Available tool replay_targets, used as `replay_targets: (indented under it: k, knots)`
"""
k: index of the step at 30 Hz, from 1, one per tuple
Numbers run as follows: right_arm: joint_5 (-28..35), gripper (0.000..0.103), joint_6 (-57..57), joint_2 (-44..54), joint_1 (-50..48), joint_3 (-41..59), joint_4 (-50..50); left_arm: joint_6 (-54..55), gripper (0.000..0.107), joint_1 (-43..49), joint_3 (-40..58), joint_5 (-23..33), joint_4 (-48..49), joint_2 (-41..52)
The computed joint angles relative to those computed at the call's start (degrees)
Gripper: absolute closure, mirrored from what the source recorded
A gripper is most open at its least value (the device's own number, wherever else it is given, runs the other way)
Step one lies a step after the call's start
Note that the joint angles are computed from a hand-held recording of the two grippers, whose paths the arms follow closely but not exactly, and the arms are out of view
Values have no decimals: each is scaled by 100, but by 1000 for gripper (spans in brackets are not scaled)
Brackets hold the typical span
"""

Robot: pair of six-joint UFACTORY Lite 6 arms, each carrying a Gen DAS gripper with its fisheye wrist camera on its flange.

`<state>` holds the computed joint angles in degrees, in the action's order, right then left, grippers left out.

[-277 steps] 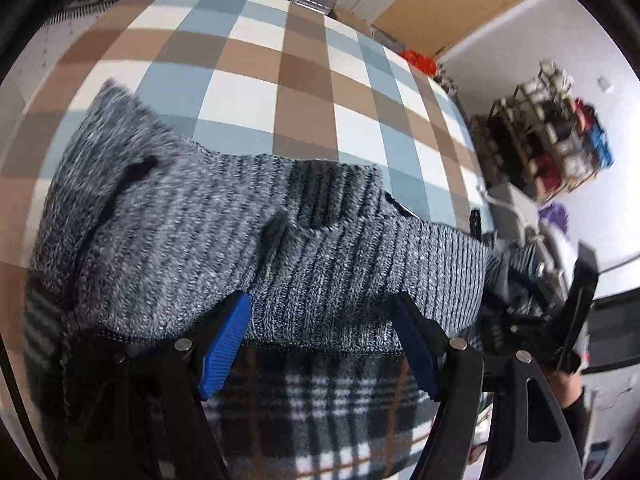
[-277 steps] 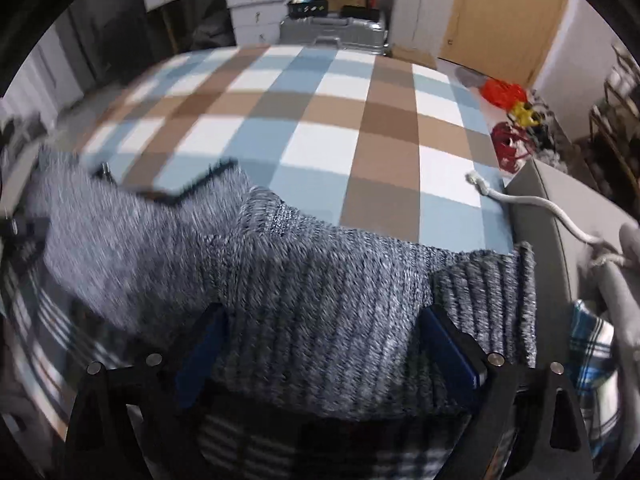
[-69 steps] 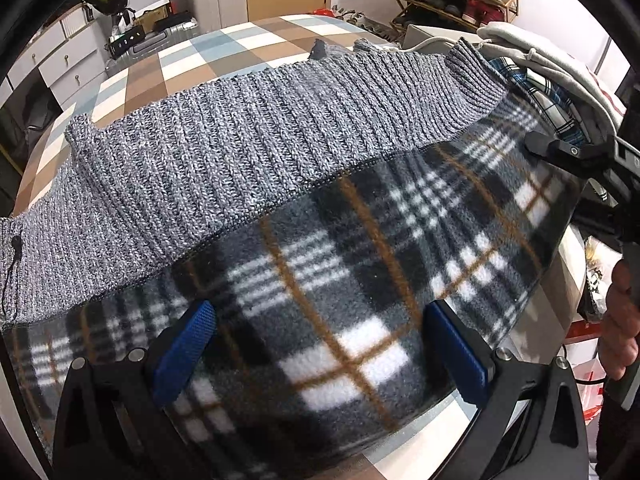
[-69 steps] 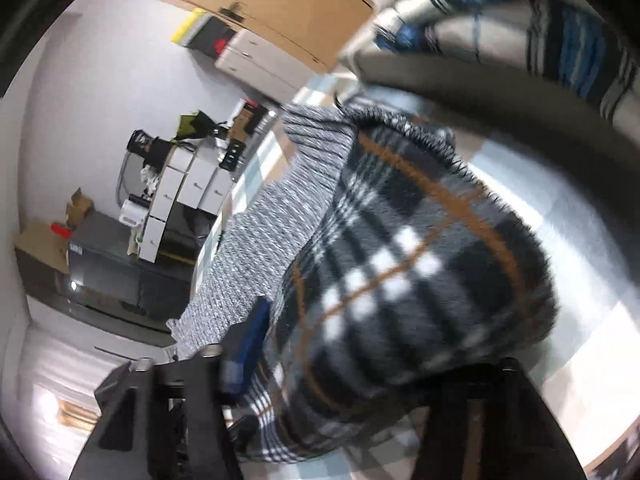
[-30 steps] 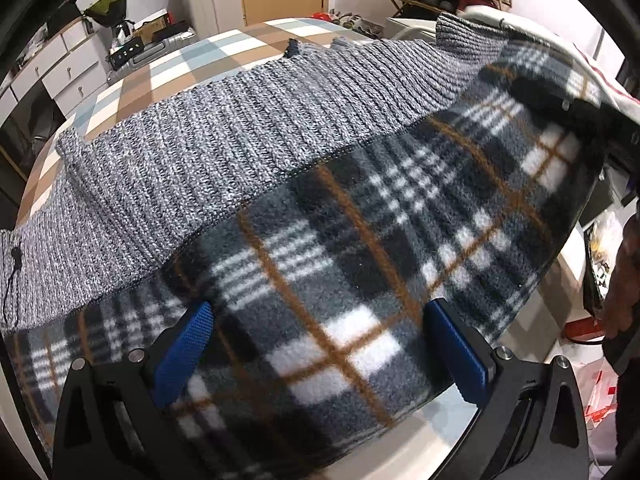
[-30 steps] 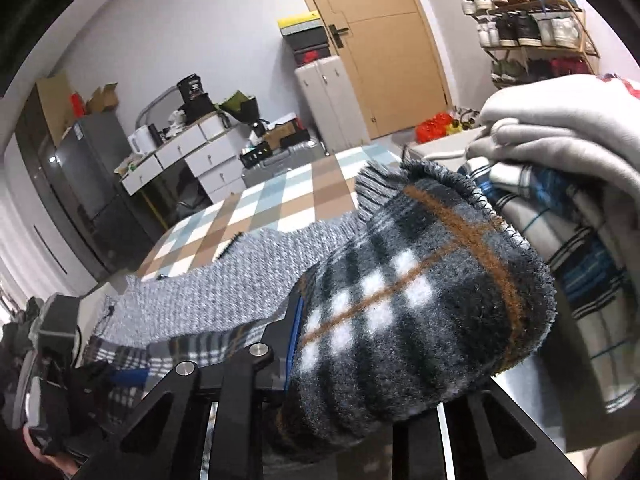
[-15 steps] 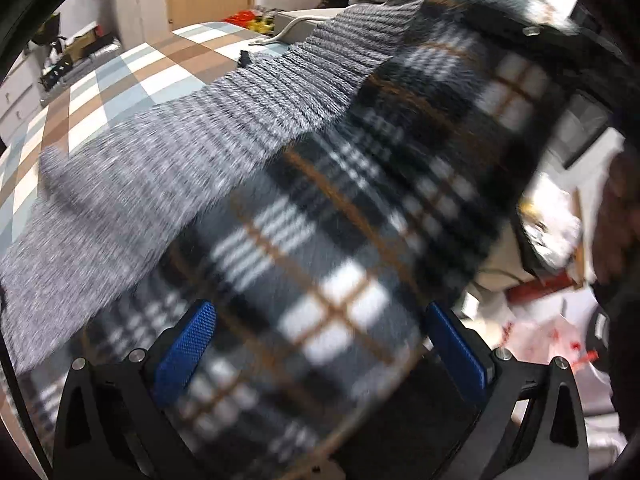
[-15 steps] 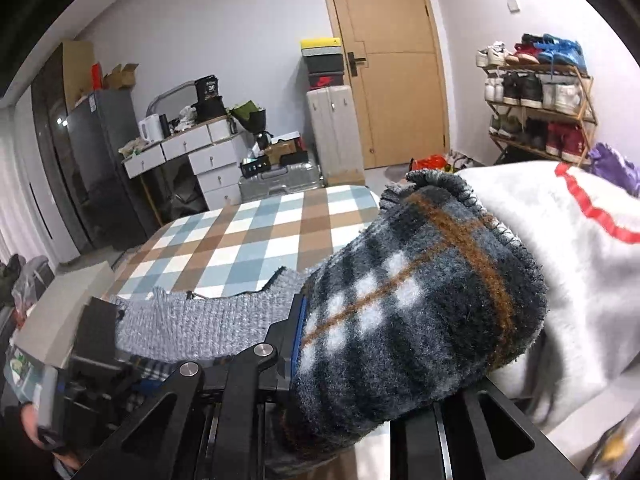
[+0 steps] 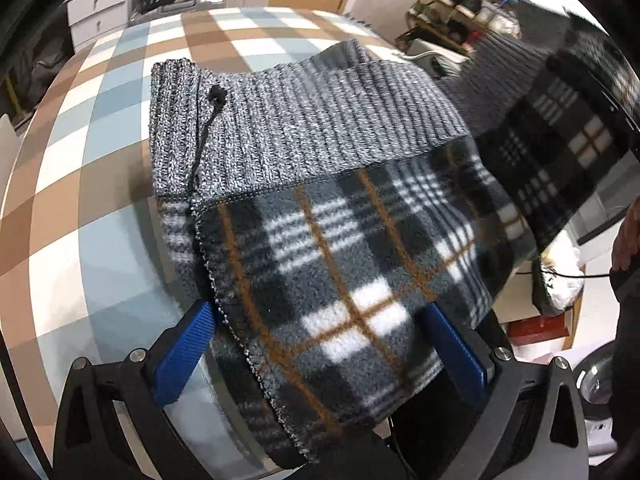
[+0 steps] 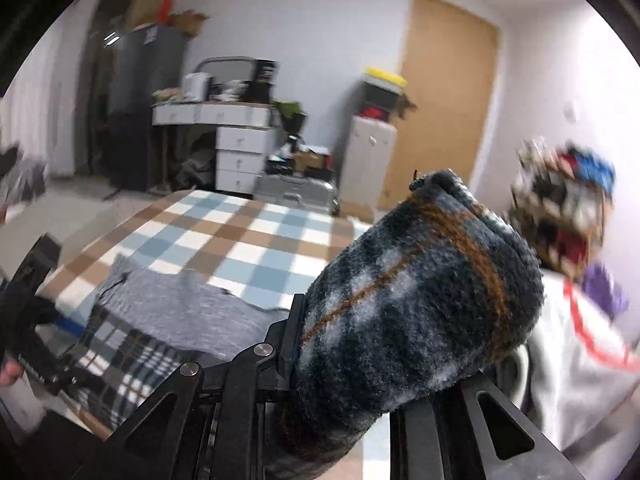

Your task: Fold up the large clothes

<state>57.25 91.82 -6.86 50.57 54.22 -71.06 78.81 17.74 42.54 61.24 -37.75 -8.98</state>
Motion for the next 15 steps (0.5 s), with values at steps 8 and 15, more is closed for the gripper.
replay_targets:
  k: [8,15]
  knots:
    - [-48,85,-771,2316,824,2134,34,373,6,552,1051,899,-143,1580]
    - [-446,85,-1435,4058,1328,3380,189,196,7,1141,2395,1976,-46,3181]
